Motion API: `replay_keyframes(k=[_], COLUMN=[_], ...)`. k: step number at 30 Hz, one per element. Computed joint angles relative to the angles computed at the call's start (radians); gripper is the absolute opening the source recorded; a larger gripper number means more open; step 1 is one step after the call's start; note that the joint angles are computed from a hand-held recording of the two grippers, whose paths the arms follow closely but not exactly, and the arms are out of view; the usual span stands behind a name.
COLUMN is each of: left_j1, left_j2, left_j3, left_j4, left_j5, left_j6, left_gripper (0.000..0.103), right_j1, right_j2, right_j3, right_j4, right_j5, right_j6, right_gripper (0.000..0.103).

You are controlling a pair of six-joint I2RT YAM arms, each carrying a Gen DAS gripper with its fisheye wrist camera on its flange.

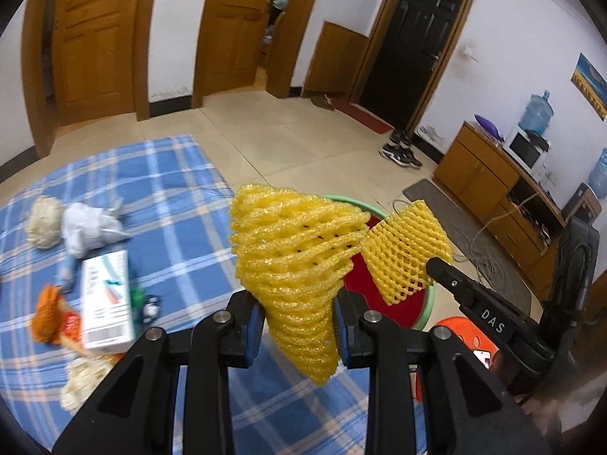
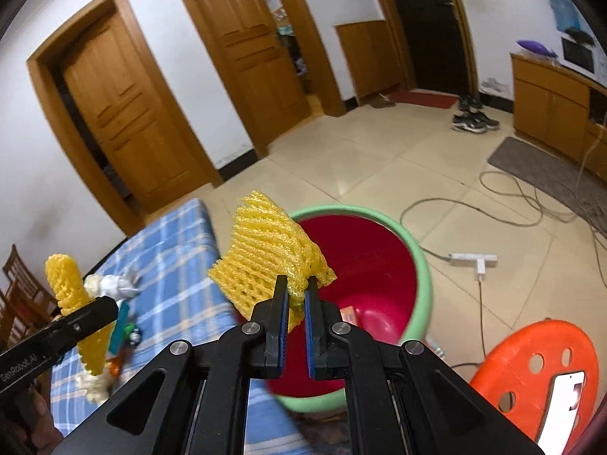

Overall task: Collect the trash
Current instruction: 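Carry both nets over the red bucket and open the right gripper to drop its net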

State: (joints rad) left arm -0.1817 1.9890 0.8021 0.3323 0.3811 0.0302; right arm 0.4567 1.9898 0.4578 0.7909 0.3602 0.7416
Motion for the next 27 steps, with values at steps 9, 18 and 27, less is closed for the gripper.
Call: replay_keyframes(k=[9, 18, 27], left_j1=[-0.084, -0.121, -0.139], left_j2=[0.143, 0.242, 0.291], left_j3=[0.170, 0.279, 0.343], left_j4=[-0.079, -0.119, -0.151], left_j5=[-0.065, -0.091, -0.087], left_j6=[-0.011, -0.012, -0.007], left_gripper=[0.031, 0.031, 0.032], right_j1=[-0.127, -0.160, -0.177], right_j2=[0.134, 0.151, 0.114], right_j3=[0.041, 0.035, 0.008], right_j4=[0.030, 0.069, 0.069], right_j5=[-0.086, -0.134, -0.118], right_j6=[-0.022, -0.011, 0.009], right_gripper=[0.010, 0.029, 0.031])
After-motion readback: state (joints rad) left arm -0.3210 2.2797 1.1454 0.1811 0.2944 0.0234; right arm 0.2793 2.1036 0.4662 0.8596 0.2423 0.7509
